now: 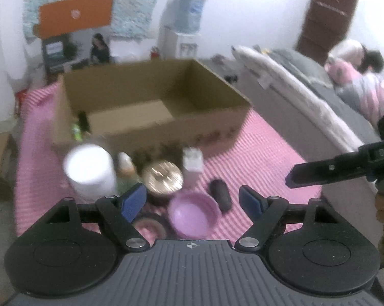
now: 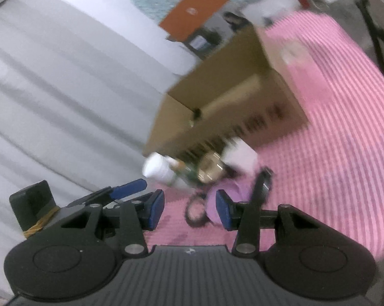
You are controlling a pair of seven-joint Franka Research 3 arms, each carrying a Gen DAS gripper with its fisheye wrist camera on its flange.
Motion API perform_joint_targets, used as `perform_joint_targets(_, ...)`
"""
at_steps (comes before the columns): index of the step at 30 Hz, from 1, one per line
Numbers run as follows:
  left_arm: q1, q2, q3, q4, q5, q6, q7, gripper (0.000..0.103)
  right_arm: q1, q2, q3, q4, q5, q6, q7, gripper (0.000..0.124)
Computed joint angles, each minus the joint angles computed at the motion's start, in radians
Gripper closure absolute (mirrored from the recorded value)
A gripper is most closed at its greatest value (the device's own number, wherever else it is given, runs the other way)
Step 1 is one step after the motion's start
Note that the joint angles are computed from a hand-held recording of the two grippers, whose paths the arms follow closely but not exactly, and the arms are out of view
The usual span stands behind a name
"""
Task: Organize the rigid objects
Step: 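Move the right gripper to the black oval case and grasp it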
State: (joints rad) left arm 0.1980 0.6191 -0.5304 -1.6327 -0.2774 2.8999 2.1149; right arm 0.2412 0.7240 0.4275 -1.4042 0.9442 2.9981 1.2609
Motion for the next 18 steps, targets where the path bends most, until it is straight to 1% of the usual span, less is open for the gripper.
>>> perform_joint_targets(1,-0.011,0.009,0.005,-0.002,0.007,-0.001,-0.002,0.023,-0.015,-0.002,0.017,-0.024,0.021,0.013,-0.013,0.077)
perform_joint_targets(4,-0.039,0.028,0.020,-0.015,0.034,0.004,-0.009,0.024,-0.030,-0.006,0.027,-0.075,0.055,0.037,-0.008,0.077)
perform_joint_targets(6,-0.061,0.037,0.036,-0.019,0.062,0.014,-0.020,0.027,-0.010,-0.003,-0.005,-0.083,0.038,0.031,0.036,0.077)
perform_joint_targets(8,-0.059,0.049,0.024,-0.022,0.081,0.024,-0.011,0.030,0.008,-0.003,-0.036,-0.089,0.008,0.023,0.078,0.077)
perform_joint_targets(10,-0.048,0.061,0.001,-0.022,0.097,0.029,0.007,0.032,0.048,0.002,-0.095,-0.077,-0.057,0.007,0.142,0.077)
perform_joint_targets(13,-0.039,0.079,-0.026,-0.014,0.117,0.029,0.033,0.038,0.114,0.023,-0.190,-0.038,-0.182,-0.023,0.252,0.077)
perform_joint_targets(15,-0.045,0.096,-0.028,0.010,0.125,-0.002,0.034,0.043,0.142,0.051,-0.229,0.007,-0.253,-0.048,0.306,0.077)
perform_joint_targets(18,-0.071,0.118,-0.012,0.055,0.127,-0.052,0.032,0.049,0.149,0.099,-0.245,0.078,-0.328,-0.084,0.355,0.078)
